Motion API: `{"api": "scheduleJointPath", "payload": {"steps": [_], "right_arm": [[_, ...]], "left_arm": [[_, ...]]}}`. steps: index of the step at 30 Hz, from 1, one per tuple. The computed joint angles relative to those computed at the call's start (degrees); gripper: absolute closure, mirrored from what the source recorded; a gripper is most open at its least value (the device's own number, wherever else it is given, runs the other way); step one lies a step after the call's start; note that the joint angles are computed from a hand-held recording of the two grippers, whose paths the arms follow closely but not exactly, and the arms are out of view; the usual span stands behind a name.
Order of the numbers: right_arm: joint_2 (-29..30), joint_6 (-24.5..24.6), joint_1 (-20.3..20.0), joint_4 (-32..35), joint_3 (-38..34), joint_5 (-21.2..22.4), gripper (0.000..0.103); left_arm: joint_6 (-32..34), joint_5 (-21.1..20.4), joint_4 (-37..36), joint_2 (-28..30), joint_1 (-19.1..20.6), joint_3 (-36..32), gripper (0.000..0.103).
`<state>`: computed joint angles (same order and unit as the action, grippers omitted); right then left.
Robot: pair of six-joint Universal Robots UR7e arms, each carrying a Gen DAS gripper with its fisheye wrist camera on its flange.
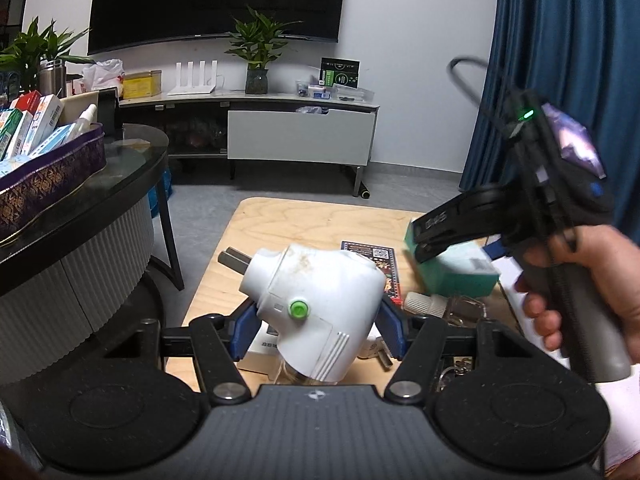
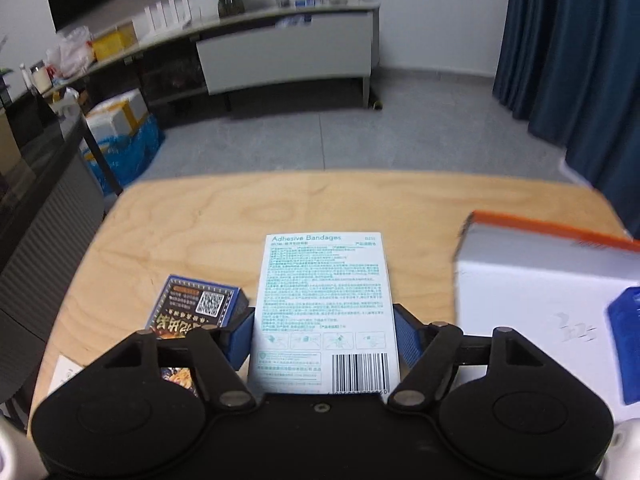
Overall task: Organize rigid objects
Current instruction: 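Grasp the green bandage box with the right gripper while the left gripper holds the adapter, then carry the bandage box and white adapter toward the tray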
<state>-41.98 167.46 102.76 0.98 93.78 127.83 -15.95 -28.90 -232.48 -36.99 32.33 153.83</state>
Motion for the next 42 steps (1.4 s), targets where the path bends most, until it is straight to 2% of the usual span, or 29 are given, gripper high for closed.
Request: {"api": "scheduleJointPath", "payload": {"steps": [7, 11, 17, 21, 25, 33, 37, 42], "right_arm": [[-14.55, -3.04, 1.47, -6.11, 13.71, -3.96, 0.019], [-24.18, -1.70, 1.34, -7.62, 22.29, -5.75, 0.019], [-36.39, -5.79, 2.55, -12.43, 33.72, -1.70, 0.019], [-43.42, -6.31, 2.93, -13.86, 39.46, -0.33, 0.019], [-48.82, -7.28, 3.32, -14.77, 43.14, 1.14, 0.019], [-57.59, -7.58, 2.76, -13.98, 47.35, 1.50, 0.019], [-59.71, -9.25, 3.02, -14.97, 48.88, 2.89, 0.019], [-61.52, -9.45, 1.39, -14.10, 50.07, 1.91, 0.019]], "left_arm": [[-3.53, 0.34, 4.32, -0.67, -4.48, 1.45, 0.040], [-7.79, 0.64, 9.12, -1.56, -8.45, 1.92, 0.040], [-16.77, -0.90, 18.49, -3.00, -14.63, 1.63, 0.040], [-21.55, -2.61, 24.83, -4.36, -17.70, 0.39, 0.040], [-22.72, -3.47, 29.50, -4.98, -20.91, -1.07, 0.040], [-25.56, -4.09, 31.92, -3.51, -24.94, -2.17, 0.040], [-26.50, -4.85, 32.04, -1.99, -25.62, -2.63, 0.040], [-28.03, -6.12, 32.23, -0.95, -26.32, -2.23, 0.040]]}}
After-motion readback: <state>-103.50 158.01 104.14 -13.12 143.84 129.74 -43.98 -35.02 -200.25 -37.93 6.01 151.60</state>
